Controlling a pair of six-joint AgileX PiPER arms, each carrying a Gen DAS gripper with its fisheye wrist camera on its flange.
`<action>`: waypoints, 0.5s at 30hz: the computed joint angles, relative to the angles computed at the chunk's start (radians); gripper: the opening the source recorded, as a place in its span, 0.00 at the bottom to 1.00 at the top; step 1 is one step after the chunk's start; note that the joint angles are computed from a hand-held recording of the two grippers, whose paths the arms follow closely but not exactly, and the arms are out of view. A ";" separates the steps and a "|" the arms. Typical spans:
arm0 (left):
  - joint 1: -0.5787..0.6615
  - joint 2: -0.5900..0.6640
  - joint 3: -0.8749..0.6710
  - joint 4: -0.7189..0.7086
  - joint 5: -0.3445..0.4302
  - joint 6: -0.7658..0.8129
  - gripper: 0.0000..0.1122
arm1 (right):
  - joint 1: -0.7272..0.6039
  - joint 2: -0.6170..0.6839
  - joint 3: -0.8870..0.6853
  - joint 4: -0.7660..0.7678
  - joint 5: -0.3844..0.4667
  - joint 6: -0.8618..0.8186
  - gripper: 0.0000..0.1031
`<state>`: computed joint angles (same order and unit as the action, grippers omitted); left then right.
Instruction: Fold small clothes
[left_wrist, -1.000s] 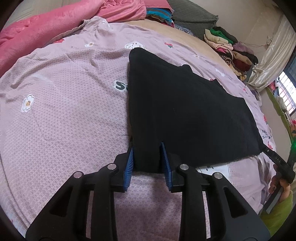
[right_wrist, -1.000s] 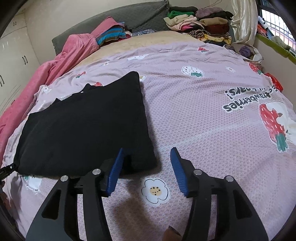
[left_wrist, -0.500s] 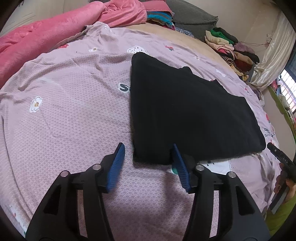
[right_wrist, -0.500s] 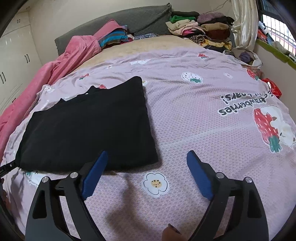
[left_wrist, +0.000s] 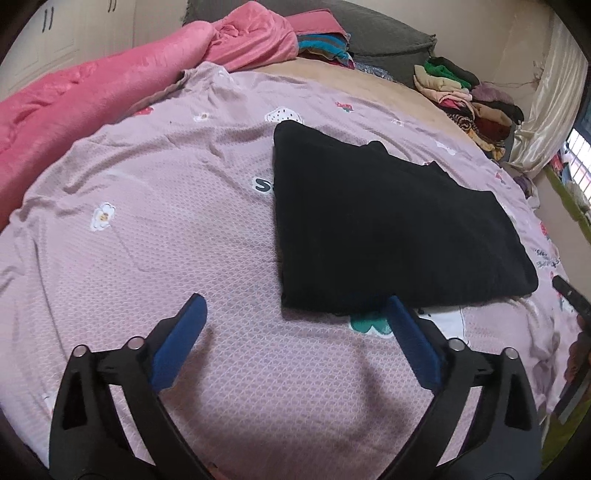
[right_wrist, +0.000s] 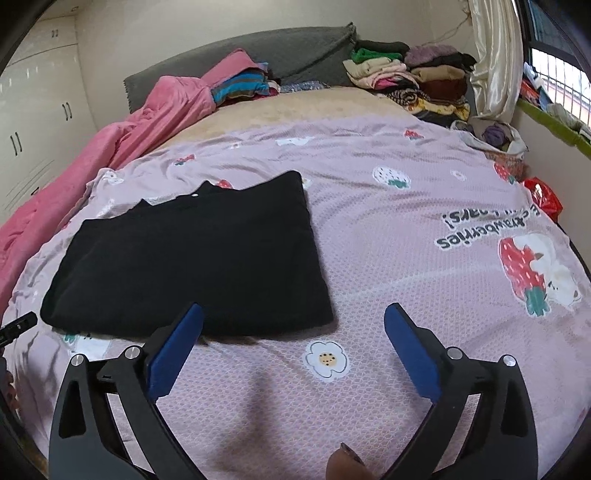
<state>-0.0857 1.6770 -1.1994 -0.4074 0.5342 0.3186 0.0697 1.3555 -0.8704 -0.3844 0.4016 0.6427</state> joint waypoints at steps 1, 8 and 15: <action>-0.005 -0.006 0.003 0.015 -0.004 -0.010 0.83 | 0.004 -0.005 -0.001 -0.005 0.001 0.003 0.95; -0.020 -0.033 0.019 0.068 -0.010 -0.051 0.83 | 0.054 -0.025 -0.011 -0.066 0.016 0.064 0.95; -0.005 -0.081 0.056 0.048 -0.016 -0.046 0.83 | 0.130 -0.026 -0.033 -0.108 0.039 0.103 0.96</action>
<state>-0.0908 1.5960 -1.1436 -0.3591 0.5183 0.2723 0.2001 1.3299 -0.9038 -0.4919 0.4403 0.7462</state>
